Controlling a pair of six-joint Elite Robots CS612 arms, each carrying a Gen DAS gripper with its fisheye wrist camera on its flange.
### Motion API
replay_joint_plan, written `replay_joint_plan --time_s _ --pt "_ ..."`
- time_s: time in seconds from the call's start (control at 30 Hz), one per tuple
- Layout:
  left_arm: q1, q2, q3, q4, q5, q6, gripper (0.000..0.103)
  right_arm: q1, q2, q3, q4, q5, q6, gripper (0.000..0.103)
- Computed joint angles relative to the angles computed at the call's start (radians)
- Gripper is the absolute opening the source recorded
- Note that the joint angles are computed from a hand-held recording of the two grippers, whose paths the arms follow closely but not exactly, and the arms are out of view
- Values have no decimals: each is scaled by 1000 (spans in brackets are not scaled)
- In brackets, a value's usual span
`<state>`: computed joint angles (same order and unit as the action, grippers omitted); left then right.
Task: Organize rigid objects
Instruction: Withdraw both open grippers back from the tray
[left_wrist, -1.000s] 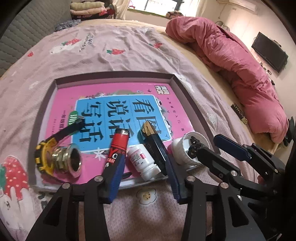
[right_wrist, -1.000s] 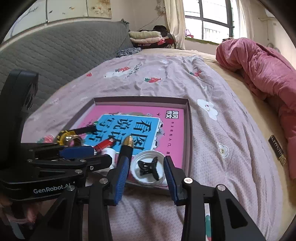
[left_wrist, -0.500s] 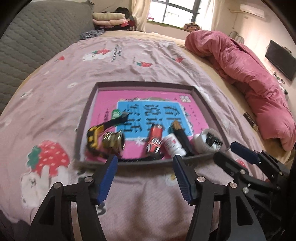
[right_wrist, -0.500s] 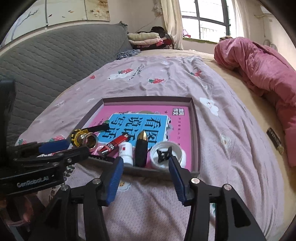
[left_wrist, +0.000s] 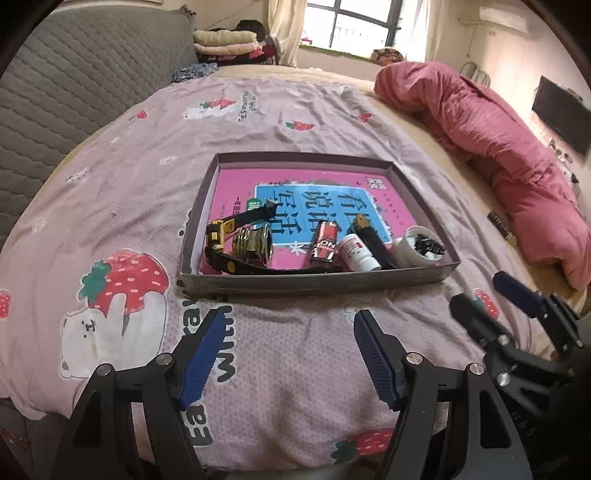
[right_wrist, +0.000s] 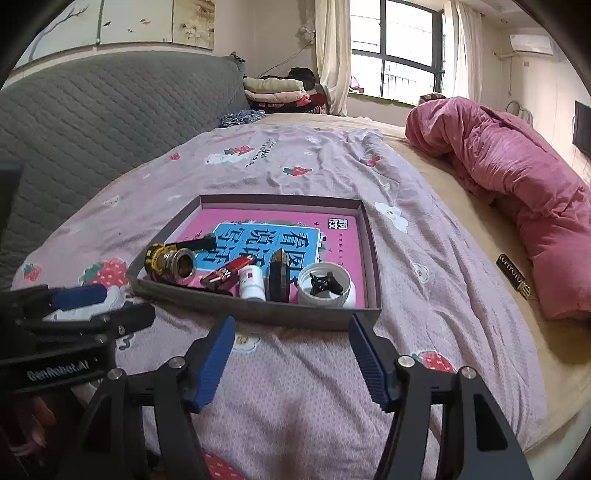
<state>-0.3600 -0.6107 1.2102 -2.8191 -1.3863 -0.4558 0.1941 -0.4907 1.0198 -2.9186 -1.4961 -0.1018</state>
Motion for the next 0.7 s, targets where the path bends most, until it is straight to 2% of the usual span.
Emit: replay_joint_plan --time_s 0.2,0.4,0.43,0.5,0.7 --pt "1 -13 28 -26 -25 4 75 -1 -12 28 -11 9 6 65" --pt "0 -2 23 -29 -48 18 77 -5 -3 25 -8 6 24 66" --pt "-1 1 19 -19 -35 18 77 -5 -1 24 -9 3 26 66" --pt "-10 8 11 1 36 29 77 -4 5 19 -4 2 27 66" --pt "-8 30 -11 24 65 9 77 0 25 -1 24 -16 11 66"
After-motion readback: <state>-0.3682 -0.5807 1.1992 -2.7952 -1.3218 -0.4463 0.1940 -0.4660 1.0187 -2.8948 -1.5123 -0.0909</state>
